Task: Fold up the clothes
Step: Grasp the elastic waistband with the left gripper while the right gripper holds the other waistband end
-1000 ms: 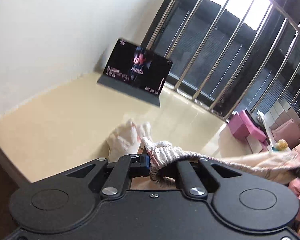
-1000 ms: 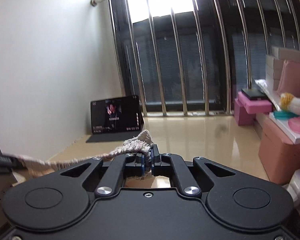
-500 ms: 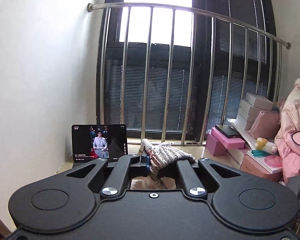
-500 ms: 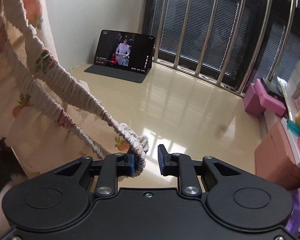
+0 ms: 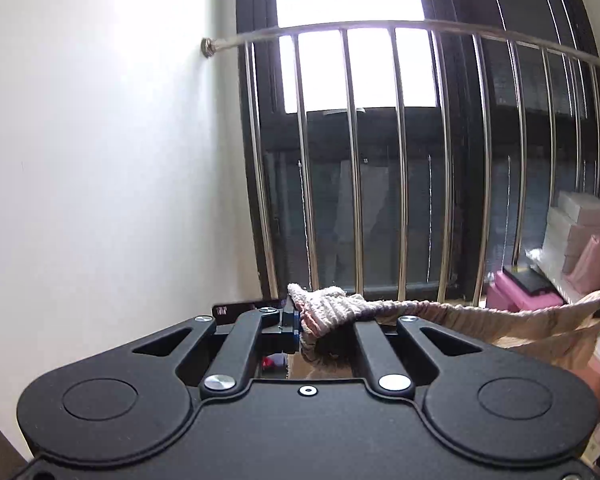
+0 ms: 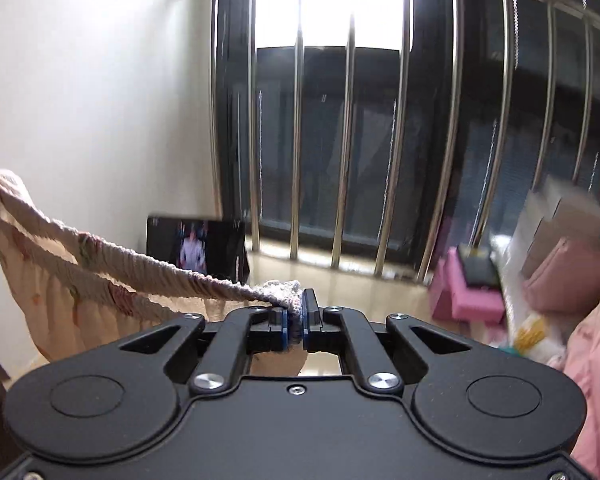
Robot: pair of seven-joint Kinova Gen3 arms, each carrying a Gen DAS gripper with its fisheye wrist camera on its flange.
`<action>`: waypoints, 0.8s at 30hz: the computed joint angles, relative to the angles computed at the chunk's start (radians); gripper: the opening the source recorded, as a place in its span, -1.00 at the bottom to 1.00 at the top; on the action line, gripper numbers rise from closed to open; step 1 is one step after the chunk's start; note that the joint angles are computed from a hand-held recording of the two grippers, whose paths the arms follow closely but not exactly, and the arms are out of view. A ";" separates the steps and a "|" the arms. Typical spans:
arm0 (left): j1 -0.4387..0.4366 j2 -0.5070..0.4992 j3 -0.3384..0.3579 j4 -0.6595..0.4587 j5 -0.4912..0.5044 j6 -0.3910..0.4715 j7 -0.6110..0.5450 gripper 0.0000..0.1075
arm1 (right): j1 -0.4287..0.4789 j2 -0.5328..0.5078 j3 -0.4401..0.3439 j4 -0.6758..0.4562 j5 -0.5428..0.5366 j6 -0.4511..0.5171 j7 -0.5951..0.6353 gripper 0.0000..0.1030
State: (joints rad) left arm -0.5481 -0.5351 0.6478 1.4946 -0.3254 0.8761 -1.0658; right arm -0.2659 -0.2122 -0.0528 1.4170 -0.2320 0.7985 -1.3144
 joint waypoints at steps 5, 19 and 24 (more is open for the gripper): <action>-0.104 -0.016 0.056 -0.109 -0.038 -0.033 -0.023 -0.88 | 0.162 -0.112 -0.186 -0.013 0.177 -0.143 -0.020 -0.88; 0.199 -0.097 -0.071 0.271 0.147 -0.083 -0.189 -0.89 | 0.041 -0.153 -0.104 0.384 0.019 0.044 0.210 -0.85; 0.328 -0.043 -0.110 0.410 0.196 -0.059 -0.164 -0.88 | 0.144 -0.096 -0.170 0.598 -0.119 -0.001 0.299 -0.85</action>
State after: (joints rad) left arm -0.2203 -0.5783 0.5383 1.9051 -0.1296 0.8172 -1.2293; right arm -0.1222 -0.3084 -0.2226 2.0147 -0.3510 0.7971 -1.0153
